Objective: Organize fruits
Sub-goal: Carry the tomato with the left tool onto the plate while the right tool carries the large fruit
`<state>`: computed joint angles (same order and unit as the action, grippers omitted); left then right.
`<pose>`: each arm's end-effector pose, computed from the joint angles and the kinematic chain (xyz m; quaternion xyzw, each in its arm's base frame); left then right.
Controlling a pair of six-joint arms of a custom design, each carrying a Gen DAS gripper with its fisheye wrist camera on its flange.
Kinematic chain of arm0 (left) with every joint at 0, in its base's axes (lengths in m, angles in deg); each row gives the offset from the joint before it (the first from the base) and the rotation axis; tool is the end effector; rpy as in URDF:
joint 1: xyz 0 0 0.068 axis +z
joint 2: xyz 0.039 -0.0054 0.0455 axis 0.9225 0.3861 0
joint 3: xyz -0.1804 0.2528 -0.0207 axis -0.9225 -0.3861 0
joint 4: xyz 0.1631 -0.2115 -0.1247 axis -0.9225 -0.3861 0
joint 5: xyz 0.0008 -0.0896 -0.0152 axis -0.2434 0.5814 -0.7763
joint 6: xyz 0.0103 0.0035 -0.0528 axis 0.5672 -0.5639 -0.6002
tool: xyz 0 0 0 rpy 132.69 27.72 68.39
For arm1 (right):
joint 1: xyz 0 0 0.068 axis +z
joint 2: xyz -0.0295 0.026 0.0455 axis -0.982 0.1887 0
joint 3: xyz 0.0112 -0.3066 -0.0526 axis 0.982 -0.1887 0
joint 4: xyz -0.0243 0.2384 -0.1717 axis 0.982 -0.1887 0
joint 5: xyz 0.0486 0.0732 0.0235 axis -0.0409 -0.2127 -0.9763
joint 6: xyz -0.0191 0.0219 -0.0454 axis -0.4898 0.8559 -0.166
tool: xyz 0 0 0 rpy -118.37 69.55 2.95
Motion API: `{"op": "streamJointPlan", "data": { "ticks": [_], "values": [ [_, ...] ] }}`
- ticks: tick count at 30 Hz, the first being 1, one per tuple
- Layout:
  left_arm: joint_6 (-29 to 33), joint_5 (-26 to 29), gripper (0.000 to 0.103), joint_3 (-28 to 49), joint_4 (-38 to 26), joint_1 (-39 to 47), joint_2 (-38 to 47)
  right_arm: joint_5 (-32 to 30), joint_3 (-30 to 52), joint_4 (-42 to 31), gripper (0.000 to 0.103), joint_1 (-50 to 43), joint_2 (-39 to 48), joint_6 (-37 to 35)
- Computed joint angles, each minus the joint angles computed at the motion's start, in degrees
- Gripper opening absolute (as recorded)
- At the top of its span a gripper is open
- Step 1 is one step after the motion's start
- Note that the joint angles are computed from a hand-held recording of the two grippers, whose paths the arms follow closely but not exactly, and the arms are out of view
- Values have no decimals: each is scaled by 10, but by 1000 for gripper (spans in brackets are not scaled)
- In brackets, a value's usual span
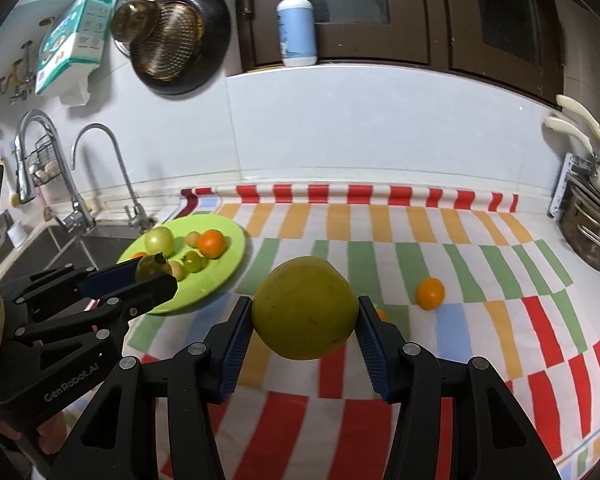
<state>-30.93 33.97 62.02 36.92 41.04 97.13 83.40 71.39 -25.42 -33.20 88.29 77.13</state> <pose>0.2311 -0.1250 0.1006 0.3323 0.8248 -0.1885 0.4168 0.1469 0.1164 0.0981 0.1497 0.8800 -0.0243 0.4501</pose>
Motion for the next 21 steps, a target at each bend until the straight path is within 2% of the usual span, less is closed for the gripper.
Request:
{"op": "streamJointPlan", "data": {
  "ticks": [11, 21],
  "values": [
    [42, 45, 29, -10, -27, 103, -35, -1, 69, 25, 52, 28, 68, -27],
    [78, 74, 29, 4, -44, 186, -26, -29, 129, 80, 52, 23, 146, -73]
  ]
}}
